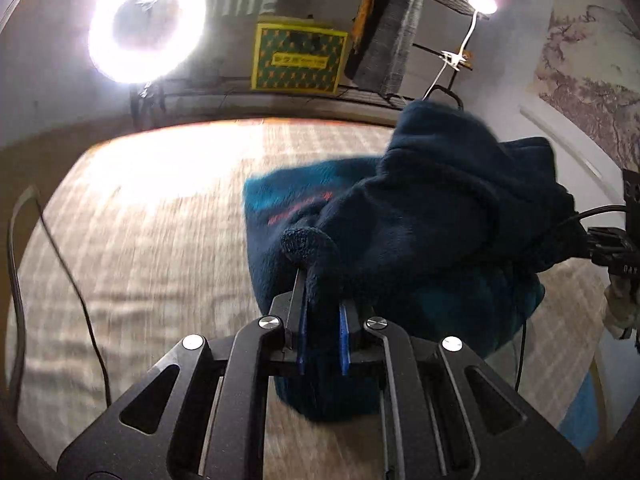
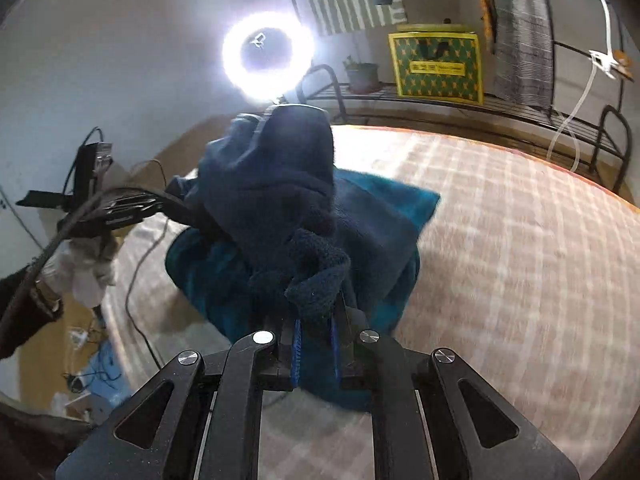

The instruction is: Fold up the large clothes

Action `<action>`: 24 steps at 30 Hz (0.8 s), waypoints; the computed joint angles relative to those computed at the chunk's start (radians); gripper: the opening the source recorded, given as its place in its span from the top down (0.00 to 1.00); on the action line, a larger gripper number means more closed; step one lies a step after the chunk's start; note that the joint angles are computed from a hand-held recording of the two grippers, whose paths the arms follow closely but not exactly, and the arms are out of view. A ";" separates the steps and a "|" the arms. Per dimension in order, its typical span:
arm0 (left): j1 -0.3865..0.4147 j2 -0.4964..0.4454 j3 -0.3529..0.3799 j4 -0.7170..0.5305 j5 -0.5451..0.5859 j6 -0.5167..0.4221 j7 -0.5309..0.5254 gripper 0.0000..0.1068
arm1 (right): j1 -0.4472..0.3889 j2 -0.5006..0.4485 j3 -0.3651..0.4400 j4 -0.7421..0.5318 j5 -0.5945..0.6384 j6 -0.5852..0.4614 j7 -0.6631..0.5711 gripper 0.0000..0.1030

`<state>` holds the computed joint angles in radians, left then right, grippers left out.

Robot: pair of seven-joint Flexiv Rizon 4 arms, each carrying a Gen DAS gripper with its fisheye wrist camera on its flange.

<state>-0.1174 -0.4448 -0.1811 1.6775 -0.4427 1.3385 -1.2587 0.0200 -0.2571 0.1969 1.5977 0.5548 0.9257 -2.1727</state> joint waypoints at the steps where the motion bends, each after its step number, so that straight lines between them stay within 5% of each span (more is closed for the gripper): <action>1: 0.014 0.012 -0.021 0.024 -0.023 -0.002 0.011 0.89 | 0.015 0.022 -0.002 0.044 -0.032 0.039 0.007 0.90; 7: 0.037 0.124 -0.051 0.169 -0.106 0.006 0.076 0.83 | 0.058 0.088 -0.017 0.146 -0.163 0.087 0.069 0.79; 11: 0.033 0.213 -0.029 0.222 -0.179 -0.035 0.152 0.83 | 0.026 0.185 -0.013 0.169 -0.001 0.028 -0.017 0.73; 16: 0.011 0.263 0.014 0.206 -0.274 -0.058 0.187 0.78 | 0.044 0.310 -0.073 0.191 0.164 -0.023 -0.133 0.52; 24: -0.024 0.199 0.062 0.064 -0.153 -0.132 0.063 0.78 | 0.118 0.299 -0.115 0.161 0.227 -0.005 -0.127 0.51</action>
<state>-0.1418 -0.2459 -0.1195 1.7418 -0.5956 1.2066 -1.1954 0.1384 0.0421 0.0822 1.7587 0.7818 0.9212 -2.2996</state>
